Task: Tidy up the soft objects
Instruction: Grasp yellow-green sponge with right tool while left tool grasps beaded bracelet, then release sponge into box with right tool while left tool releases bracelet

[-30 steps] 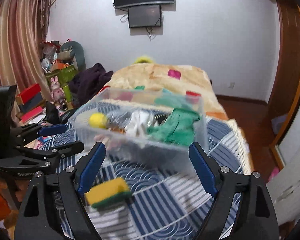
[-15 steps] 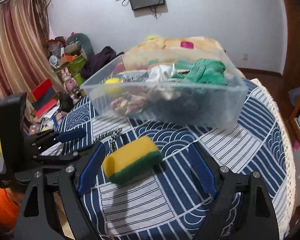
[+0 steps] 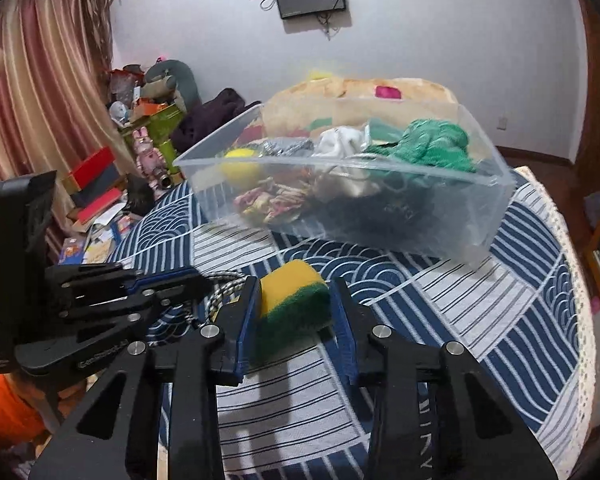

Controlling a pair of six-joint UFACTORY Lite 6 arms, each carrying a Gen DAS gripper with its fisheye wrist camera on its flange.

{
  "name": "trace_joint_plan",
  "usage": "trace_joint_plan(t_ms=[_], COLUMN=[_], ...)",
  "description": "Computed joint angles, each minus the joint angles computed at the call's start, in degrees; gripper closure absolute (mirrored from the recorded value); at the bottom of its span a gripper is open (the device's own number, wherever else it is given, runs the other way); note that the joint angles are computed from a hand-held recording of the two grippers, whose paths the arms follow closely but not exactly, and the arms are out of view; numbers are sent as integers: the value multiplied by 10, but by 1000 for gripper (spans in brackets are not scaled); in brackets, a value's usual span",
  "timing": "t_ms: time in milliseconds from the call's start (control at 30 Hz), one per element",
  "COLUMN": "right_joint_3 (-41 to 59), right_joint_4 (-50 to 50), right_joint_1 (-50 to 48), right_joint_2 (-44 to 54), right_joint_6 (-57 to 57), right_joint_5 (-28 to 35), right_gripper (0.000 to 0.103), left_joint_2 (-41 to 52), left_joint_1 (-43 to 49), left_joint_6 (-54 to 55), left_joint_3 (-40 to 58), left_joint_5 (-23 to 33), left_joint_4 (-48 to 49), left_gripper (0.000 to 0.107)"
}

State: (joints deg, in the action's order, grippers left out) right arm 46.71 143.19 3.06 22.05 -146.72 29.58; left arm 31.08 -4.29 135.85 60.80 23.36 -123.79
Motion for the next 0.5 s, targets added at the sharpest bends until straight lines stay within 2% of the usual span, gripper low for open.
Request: trace_joint_plan(t_ms=[67, 300, 500], right_joint_3=[3, -8, -16], right_joint_4=[5, -34, 24], right_joint_1=[-5, -36, -49], right_joint_2=[1, -21, -65], right_joint_6=[-2, 43, -8], right_joint_5=[0, 25, 15], right_gripper=[75, 78, 78], left_joint_2=[-11, -50, -42], left_joint_1=[3, 17, 22], left_joint_6=[3, 3, -30], left_joint_3=[-5, 4, 61], left_joint_5=[4, 12, 5], left_joint_4=[-2, -6, 9], left_gripper=[101, 101, 101])
